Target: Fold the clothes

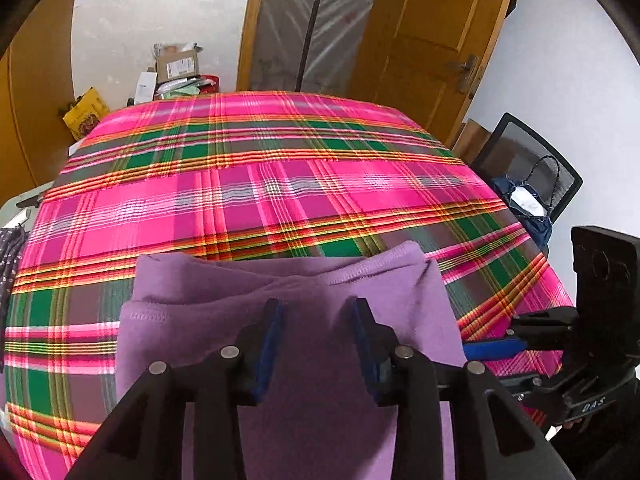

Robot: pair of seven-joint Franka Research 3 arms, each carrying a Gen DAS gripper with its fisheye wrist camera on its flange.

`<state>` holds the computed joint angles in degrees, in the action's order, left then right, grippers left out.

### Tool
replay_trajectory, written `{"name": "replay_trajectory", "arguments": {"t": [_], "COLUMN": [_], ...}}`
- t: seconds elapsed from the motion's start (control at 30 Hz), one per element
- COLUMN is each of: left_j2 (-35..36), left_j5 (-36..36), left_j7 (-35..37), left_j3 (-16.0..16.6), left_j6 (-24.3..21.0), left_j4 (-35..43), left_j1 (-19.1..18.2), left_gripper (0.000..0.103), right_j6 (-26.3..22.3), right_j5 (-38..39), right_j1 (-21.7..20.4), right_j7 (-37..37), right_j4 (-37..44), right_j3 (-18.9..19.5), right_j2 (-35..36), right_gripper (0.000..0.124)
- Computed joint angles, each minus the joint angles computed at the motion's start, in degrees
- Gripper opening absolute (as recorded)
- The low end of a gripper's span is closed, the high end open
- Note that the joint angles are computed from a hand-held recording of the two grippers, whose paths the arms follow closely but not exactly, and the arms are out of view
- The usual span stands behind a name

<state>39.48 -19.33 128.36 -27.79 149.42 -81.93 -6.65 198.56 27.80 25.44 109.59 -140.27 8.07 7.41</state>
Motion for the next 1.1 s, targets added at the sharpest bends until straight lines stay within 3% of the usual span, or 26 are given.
{"name": "replay_trajectory", "arguments": {"t": [0.07, 0.1, 0.13, 0.17, 0.2, 0.33, 0.53, 0.73, 0.87, 1.03, 1.1], "left_j2": [0.72, 0.84, 0.95, 0.95, 1.06, 0.87, 2.23, 4.1, 1.78, -4.23, -6.26], "left_j5": [0.86, 1.38, 1.98, 3.0, 3.37, 4.37, 3.73, 2.22, -1.76, -8.99, -12.19], "left_j7": [-0.21, -0.24, -0.37, -1.24, -1.63, -2.7, -6.08, -7.01, -3.85, 2.64, 5.0], "left_j3": [0.57, 0.82, 1.09, 1.87, 1.86, 1.39, 0.52, -0.88, -3.87, -8.11, -9.8], "left_j6": [0.19, 0.82, 1.45, 1.91, 2.11, 3.85, 3.94, 1.79, 2.91, 8.37, 9.82], "left_j4": [0.83, 0.77, 0.71, 0.65, 0.61, -0.29, 1.49, 3.6, -0.29, -9.95, -13.44], "left_j1": [-0.73, -1.05, -1.38, -2.06, -2.09, -1.84, -0.96, 0.19, 3.45, 8.79, 10.91], "left_gripper": [0.036, 0.029, 0.012, 0.004, 0.002, 0.002, 0.001, 0.001, 0.002, 0.003, 0.003], "right_j6": [0.25, 0.33, 0.24, 0.11, 0.08, 0.52, 1.39, 2.47, 3.74, 5.67, 6.07], "right_j5": [-3.54, -4.88, -5.71, -5.94, -6.05, -6.44, 2.75, -0.55, -10.73, 2.82, 12.36], "right_j1": [-2.33, -3.01, -3.27, -3.14, -2.99, -2.56, 2.99, 0.05, -5.25, 1.5, 4.71], "right_j7": [3.08, 4.22, 4.83, 4.95, 5.04, 5.03, -3.23, 0.22, 10.34, -0.88, -11.1], "right_j4": [-0.6, -0.81, -0.91, -0.93, -0.95, -1.12, 0.02, -1.25, -3.55, -2.81, -0.25], "right_j3": [1.43, 1.78, 1.86, 1.7, 1.55, 1.2, -1.64, 0.93, 3.56, -0.47, -1.97], "right_j2": [-0.07, -0.09, -0.1, -0.1, -0.07, 0.03, 0.69, 0.75, -0.21, -1.67, -1.11], "right_gripper": [0.037, 0.037, 0.037, 0.037, 0.037, 0.028, 0.009, 0.007, 0.011, 0.012, 0.012]}}
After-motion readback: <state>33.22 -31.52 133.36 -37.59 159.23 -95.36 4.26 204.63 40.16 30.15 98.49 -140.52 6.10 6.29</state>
